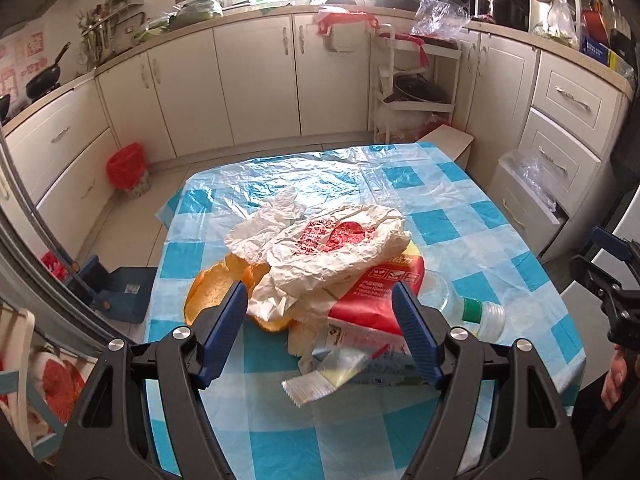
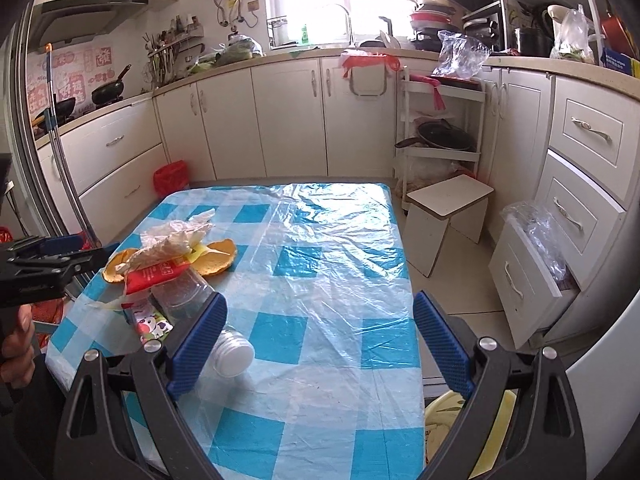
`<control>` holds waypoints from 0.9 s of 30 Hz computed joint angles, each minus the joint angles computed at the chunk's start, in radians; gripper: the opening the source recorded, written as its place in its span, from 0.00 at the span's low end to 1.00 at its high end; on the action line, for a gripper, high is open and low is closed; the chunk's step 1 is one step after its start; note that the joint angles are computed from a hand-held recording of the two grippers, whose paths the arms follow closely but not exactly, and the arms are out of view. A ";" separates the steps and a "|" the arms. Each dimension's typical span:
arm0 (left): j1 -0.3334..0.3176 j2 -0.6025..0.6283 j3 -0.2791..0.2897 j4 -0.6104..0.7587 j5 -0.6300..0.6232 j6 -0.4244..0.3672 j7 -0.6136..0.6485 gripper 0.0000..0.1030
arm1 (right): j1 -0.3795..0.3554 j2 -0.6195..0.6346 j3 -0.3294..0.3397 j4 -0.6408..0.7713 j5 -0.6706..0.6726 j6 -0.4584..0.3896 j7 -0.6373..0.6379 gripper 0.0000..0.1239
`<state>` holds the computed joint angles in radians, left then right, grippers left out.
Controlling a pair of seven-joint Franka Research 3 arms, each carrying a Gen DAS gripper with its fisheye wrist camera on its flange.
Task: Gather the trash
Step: 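Move the left tool to the table and grasp the white plastic bag with red print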
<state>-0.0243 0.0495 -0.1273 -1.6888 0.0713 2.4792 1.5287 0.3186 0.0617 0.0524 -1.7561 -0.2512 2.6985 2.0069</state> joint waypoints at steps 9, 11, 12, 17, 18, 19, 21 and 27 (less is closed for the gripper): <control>-0.015 0.156 -0.015 0.167 0.060 -0.089 0.036 0.68 | 0.007 0.014 0.002 0.010 0.044 0.004 -0.031 0.73; -0.014 0.178 -0.020 0.194 0.050 -0.104 0.044 0.64 | 0.008 0.016 0.002 0.011 0.055 0.006 -0.039 0.73; -0.011 0.187 -0.024 0.206 0.037 -0.115 0.055 0.59 | 0.008 0.017 0.003 0.011 0.061 0.008 -0.045 0.73; -0.010 0.220 -0.035 0.244 0.002 -0.143 0.093 0.22 | 0.012 0.024 0.005 0.018 0.093 0.008 -0.076 0.73; -0.010 0.219 -0.035 0.244 0.001 -0.138 0.092 0.17 | 0.014 0.025 0.006 0.019 0.096 0.006 -0.079 0.73; -0.009 0.219 -0.035 0.246 -0.004 -0.134 0.090 0.12 | 0.014 0.026 0.006 0.020 0.102 0.005 -0.085 0.73; -0.005 0.210 -0.034 0.239 -0.015 -0.119 0.084 0.10 | 0.015 0.030 0.007 0.023 0.118 0.001 -0.101 0.73; 0.016 0.116 -0.027 0.145 -0.061 -0.028 0.069 0.09 | 0.019 0.044 0.011 0.042 0.167 -0.041 -0.157 0.73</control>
<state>-0.0080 0.1658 -0.1539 -1.5442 0.0104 2.4508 1.5980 0.3372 0.1060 0.0638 -1.7136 -0.0838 2.6578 1.8503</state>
